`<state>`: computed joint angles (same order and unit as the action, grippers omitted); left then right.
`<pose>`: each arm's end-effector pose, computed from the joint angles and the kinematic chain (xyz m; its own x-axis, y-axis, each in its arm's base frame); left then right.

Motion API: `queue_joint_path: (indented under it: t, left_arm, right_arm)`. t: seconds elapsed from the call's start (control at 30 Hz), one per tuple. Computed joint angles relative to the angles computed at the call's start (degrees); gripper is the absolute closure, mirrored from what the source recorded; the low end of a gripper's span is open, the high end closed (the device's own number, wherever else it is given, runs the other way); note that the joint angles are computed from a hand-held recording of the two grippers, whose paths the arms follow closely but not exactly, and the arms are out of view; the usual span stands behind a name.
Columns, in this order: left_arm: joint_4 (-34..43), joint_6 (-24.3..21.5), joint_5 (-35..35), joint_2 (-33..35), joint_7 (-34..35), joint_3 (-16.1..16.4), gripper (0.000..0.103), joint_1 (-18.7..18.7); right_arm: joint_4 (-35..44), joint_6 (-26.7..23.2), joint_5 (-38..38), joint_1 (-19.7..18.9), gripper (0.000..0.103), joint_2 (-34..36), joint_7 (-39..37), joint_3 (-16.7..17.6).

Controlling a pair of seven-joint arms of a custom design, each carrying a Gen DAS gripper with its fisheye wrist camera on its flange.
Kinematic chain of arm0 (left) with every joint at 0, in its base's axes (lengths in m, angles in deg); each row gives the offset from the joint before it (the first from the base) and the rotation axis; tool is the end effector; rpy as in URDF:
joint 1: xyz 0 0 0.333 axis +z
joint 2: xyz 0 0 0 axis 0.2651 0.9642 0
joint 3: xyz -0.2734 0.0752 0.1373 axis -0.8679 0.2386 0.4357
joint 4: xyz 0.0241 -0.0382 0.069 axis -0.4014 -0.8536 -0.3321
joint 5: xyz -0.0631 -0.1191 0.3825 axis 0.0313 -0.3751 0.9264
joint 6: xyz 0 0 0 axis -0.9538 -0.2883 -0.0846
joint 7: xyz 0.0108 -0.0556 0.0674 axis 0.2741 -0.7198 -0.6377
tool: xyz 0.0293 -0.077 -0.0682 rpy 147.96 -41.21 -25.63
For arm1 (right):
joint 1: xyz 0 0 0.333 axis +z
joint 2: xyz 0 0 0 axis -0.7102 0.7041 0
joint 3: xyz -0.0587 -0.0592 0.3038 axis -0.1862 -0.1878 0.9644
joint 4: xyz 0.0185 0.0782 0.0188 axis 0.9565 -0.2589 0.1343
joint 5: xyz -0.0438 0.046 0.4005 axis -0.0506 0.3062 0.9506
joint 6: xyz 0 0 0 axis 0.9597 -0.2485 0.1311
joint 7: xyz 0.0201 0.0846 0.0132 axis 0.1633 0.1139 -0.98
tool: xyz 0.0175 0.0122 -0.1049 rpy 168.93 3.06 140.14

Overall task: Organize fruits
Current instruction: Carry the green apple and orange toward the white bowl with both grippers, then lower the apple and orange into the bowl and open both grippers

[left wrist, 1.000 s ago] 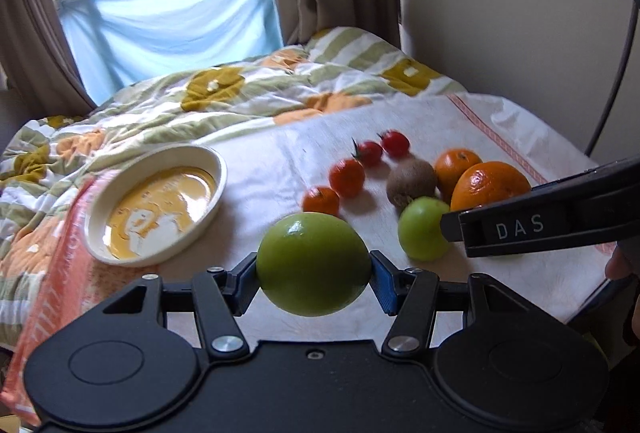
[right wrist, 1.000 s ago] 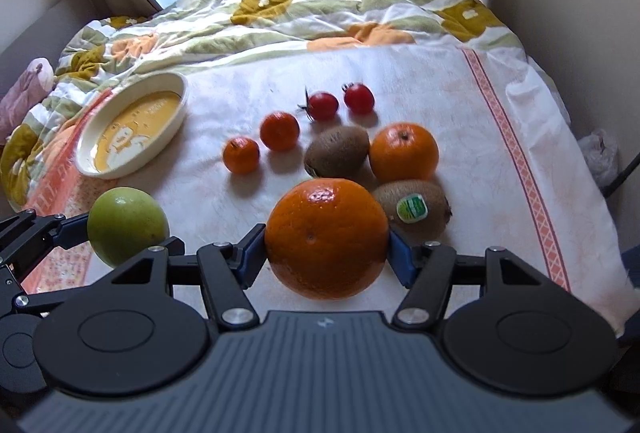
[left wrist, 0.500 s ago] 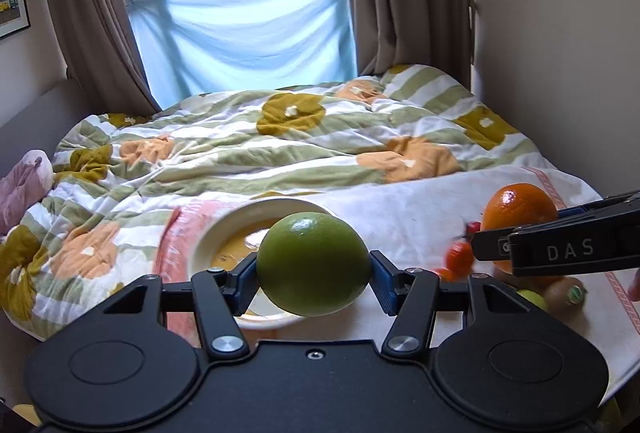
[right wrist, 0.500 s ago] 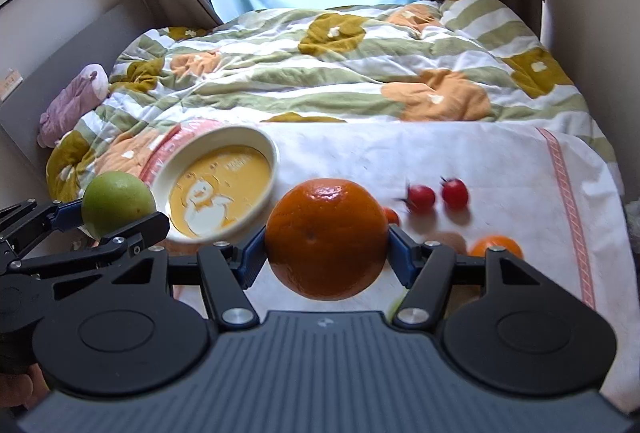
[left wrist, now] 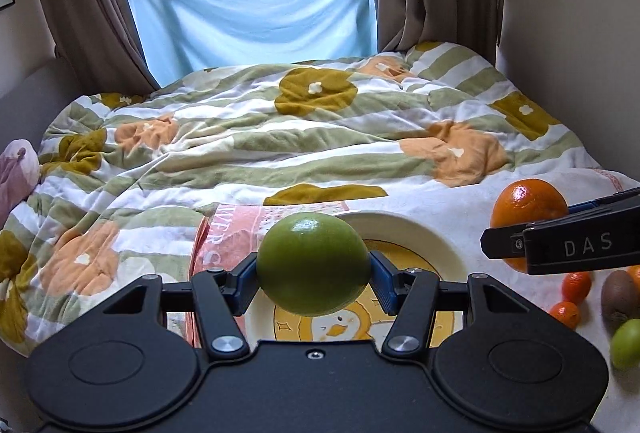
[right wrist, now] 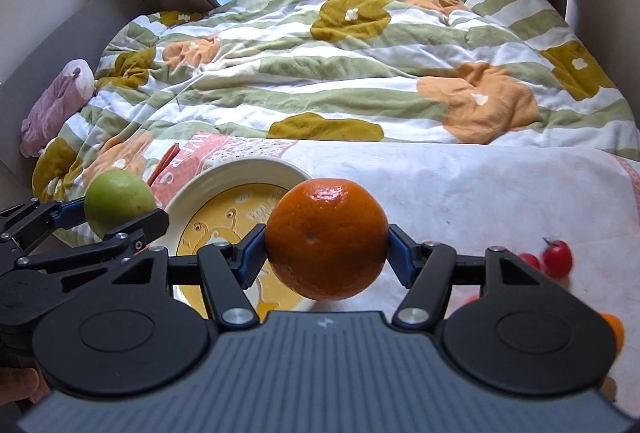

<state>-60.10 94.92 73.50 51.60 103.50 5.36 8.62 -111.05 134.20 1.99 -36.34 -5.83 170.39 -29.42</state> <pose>0.4769 -0.2381 0.5032 -0.3174 -0.9399 -0.1261 -0.6177 0.3058 -0.7246 0.4781 0.0828 0.5063 -0.0664 -0.9758 -0.2083 -0.7747 0.1820 -0.6056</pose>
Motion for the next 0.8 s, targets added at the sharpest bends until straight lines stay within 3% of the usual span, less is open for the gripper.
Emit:
queue_joint_path:
  t: [0.27,0.5,0.67,0.73,0.8]
  left_arm:
    - [4.44,0.88,-8.24,9.48,12.88,4.08,0.042,-2.75]
    - [6.44,0.67,-14.23,13.02,21.02,4.78,0.042,-3.57]
    - [7.20,-0.84,-16.87,13.61,23.20,4.91,0.041,-3.62]
    - [6.76,0.12,-19.46,13.27,25.46,4.81,0.035,-3.60]
    - [6.42,0.90,-24.26,12.67,30.01,4.53,0.006,-3.78]
  right_arm:
    - [8.58,-0.11,-2.18,-0.08,0.025,11.88,4.42,1.37]
    - [11.31,-1.24,-5.44,0.28,0.025,15.30,8.93,1.35]
    - [11.81,-1.64,-5.93,0.75,0.025,15.96,9.80,1.02]
    - [11.90,-1.63,-6.07,0.84,0.025,16.10,10.05,0.96]
    - [11.96,-1.71,-6.13,0.91,0.025,16.10,10.09,0.90]
